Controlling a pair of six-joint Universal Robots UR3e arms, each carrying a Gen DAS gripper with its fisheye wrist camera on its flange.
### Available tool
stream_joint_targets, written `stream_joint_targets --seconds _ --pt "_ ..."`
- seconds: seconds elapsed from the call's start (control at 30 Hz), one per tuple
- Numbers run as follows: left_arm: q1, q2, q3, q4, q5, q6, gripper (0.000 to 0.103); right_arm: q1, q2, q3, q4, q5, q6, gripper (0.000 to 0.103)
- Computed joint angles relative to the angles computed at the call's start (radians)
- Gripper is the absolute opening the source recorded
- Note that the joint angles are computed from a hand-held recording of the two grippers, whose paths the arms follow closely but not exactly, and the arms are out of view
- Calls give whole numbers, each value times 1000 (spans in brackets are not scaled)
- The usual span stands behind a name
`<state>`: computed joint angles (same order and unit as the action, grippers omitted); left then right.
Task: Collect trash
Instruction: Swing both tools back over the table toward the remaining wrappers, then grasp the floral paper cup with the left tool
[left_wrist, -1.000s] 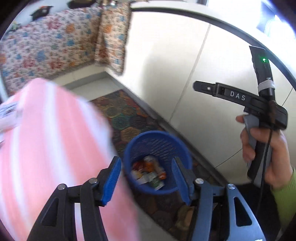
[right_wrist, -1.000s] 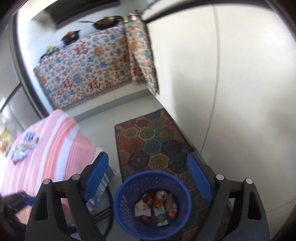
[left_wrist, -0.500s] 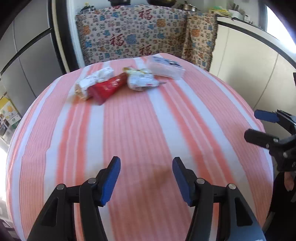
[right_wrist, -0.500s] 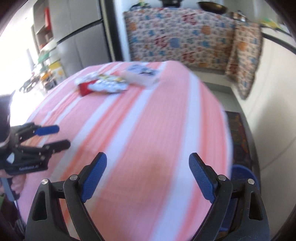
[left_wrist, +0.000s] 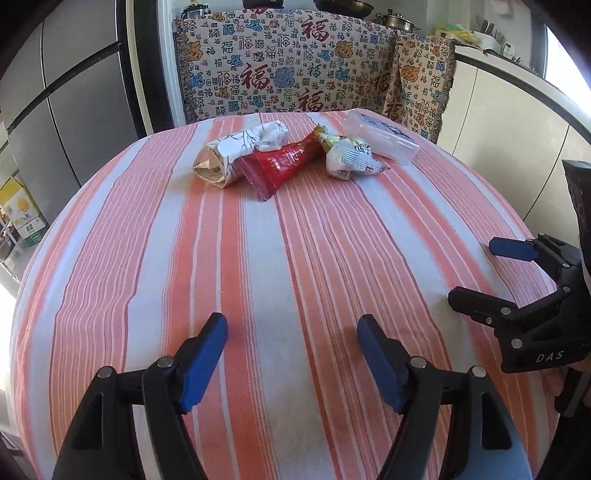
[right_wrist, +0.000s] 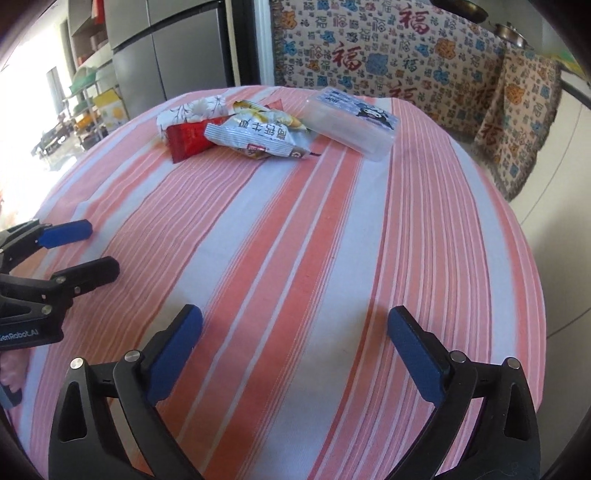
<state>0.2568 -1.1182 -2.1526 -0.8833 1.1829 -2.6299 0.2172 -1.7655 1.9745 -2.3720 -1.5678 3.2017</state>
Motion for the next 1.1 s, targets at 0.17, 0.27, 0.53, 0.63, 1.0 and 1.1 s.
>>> stream_joint_targets --seconds 0.17,0.27,0.53,0.63,1.0,1.1 --pt "27 -28 51 -59 -28 100 81 3 -18 -2 20 -3 1 102" --pt "44 -117 184 -47 -49 121 80 6 -17 -6 24 -7 3 102" --pt "-50 -623 835 -211 -45 169 81 4 -19 -7 27 -5 1 102" --pt "-102 -758 954 -215 20 181 81 3 -19 -7 28 -4 0 102" --pt "-46 -1102 1400 -553 -136 138 77 2 -20 -8 30 -3 -2 103" --pt "-14 -1060 1307 -488 -168 134 73 1 -20 -8 30 -2 -2 103"
